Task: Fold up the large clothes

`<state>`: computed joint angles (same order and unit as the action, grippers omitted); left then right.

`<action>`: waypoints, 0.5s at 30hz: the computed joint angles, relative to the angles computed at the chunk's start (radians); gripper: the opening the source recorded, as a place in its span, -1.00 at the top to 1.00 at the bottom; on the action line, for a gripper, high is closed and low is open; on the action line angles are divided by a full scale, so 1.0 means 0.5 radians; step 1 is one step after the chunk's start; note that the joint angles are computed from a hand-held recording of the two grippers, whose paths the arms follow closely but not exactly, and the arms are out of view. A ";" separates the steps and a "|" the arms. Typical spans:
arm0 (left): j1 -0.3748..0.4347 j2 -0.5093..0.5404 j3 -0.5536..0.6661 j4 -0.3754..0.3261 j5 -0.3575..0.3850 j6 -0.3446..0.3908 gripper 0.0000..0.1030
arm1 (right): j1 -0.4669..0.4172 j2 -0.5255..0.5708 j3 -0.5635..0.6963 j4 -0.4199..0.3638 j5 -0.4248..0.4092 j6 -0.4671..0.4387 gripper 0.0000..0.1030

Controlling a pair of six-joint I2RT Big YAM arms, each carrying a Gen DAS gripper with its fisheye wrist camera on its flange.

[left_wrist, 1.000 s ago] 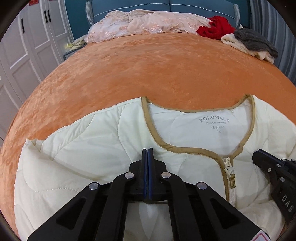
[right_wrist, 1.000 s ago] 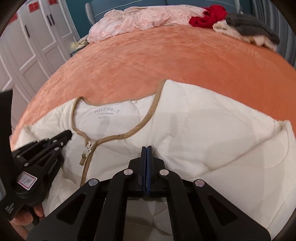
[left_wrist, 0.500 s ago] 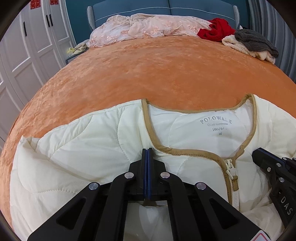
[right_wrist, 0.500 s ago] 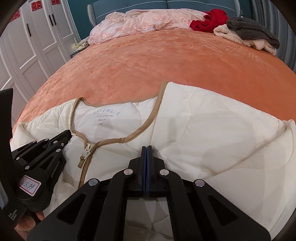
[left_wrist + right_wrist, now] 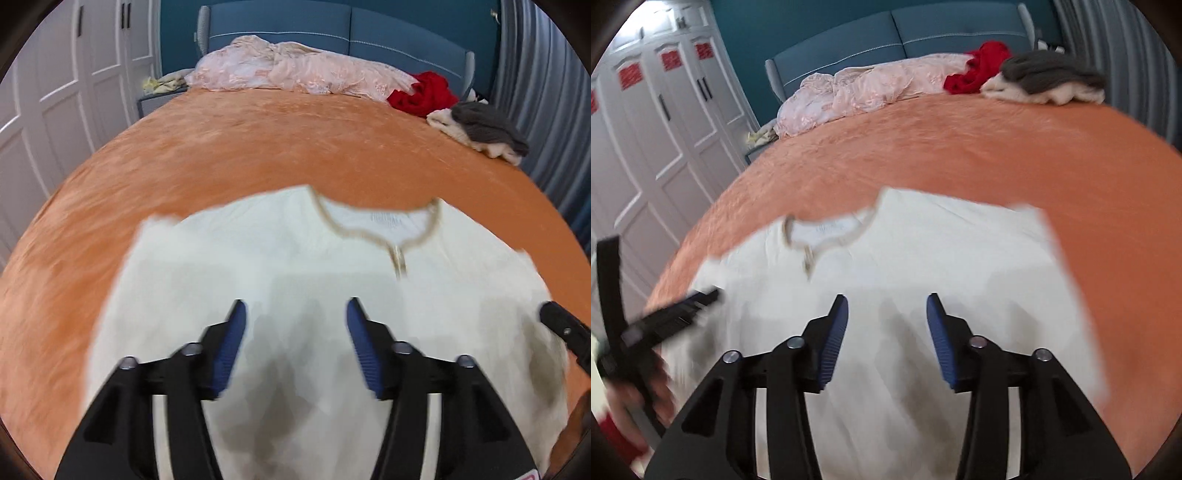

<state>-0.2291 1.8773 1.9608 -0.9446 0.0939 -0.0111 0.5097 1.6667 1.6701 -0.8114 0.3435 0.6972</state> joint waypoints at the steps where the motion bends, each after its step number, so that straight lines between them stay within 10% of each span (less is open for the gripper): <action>1: 0.054 -0.151 -0.184 -0.012 0.073 0.014 -0.18 | 0.047 -0.182 -0.199 -0.046 0.023 0.062 -0.01; 8: 0.435 -0.774 -0.926 -0.220 0.146 0.084 -0.19 | 0.388 -0.965 -0.963 -0.531 0.061 0.779 -0.31; 15: 0.733 -0.950 -1.179 -0.448 0.488 -0.049 -0.19 | 0.639 -1.263 -1.306 -0.429 -0.053 1.373 -0.38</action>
